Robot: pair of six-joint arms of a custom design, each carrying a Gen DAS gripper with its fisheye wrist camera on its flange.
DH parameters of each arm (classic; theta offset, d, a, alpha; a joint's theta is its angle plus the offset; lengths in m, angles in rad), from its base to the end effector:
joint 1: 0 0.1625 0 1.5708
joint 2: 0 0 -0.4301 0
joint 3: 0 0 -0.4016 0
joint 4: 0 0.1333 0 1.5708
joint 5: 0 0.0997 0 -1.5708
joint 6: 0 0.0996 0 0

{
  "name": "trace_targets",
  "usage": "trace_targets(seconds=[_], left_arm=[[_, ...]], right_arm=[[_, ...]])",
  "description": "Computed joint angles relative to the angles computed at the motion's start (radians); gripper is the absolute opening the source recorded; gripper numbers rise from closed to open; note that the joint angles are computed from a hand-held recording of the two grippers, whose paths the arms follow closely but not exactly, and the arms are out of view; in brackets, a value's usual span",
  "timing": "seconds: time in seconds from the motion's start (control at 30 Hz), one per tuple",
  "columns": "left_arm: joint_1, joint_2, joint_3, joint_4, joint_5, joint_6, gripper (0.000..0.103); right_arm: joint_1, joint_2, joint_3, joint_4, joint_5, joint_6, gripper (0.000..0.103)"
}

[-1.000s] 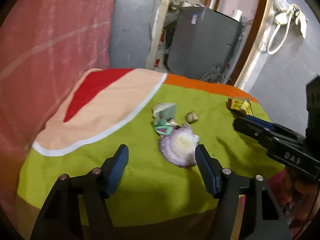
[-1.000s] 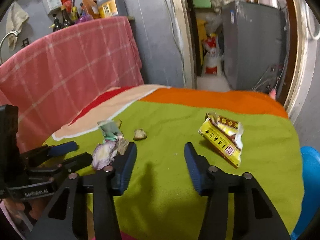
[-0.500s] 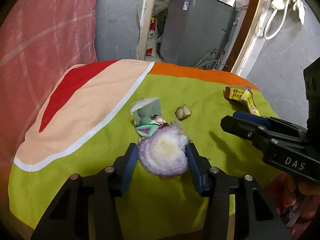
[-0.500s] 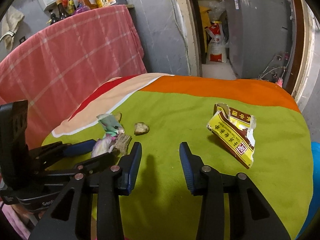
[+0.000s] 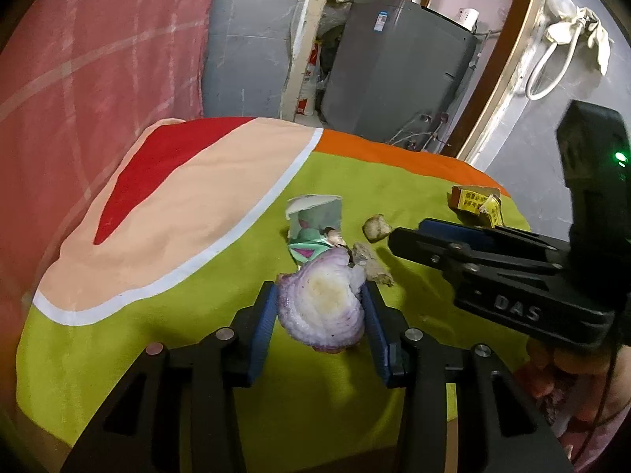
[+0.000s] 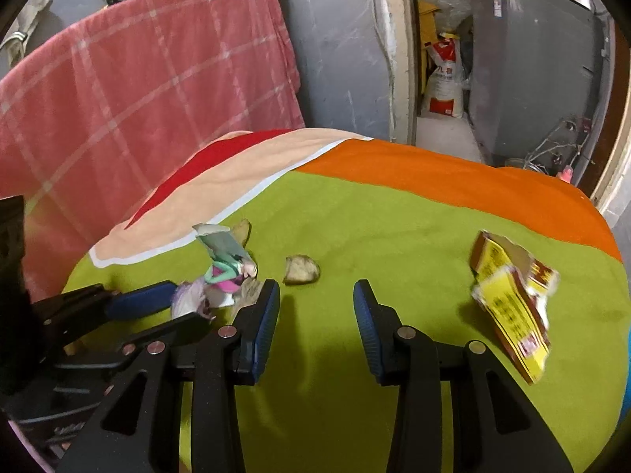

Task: Collect trash
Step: 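Grasp the purple onion peel with the left tool while the right tool grasps the small brown scrap, then lift both held pieces and carry them to the blue basin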

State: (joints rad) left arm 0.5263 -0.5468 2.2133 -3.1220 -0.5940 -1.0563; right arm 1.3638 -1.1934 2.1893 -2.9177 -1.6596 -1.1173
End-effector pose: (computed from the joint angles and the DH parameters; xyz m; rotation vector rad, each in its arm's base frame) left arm -0.2562 -0.3984 -0.0805 0.0586 2.3678 -1.0234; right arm 0.0181 -0.5194 0.1664 1.2280 -2.5600 0.3195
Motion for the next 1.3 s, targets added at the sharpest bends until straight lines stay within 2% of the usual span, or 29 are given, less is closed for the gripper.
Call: trace_targets(seconds=[0.2,0.3,0.37,0.53,0.93,1.1,1.3], left_arm=[[-0.001,-0.007,0.004,0.021,-0.001,-0.01,0.038],[0.002,-0.01,0.006,0.016,-0.008,-0.009,0.038],[0.004,-0.011,0.01,0.002,-0.016,-0.005,0.038],[0.006,-0.014,0.003,0.028,-0.024,-0.009,0.04],[0.009,-0.029,-0.026,0.152,-0.03,-0.023,0.04],[-0.005,-0.024,-0.001,0.097,-0.011,-0.045,0.033],[-0.032,-0.018,-0.001,0.145,0.021,-0.086,0.031]], right_arm=[[0.025,0.052,-0.031,-0.006,-0.032,0.0,0.033],[0.034,0.068,-0.032,-0.017,-0.048,-0.011,0.024],[0.035,0.068,-0.028,-0.02,-0.052,-0.017,0.021],[0.027,0.048,-0.016,0.001,-0.04,-0.028,0.02],[-0.031,-0.079,0.044,0.053,0.048,-0.052,0.02],[-0.068,-0.14,0.104,0.013,0.09,-0.104,0.02],[-0.117,-0.196,0.143,0.024,0.134,-0.14,0.02]])
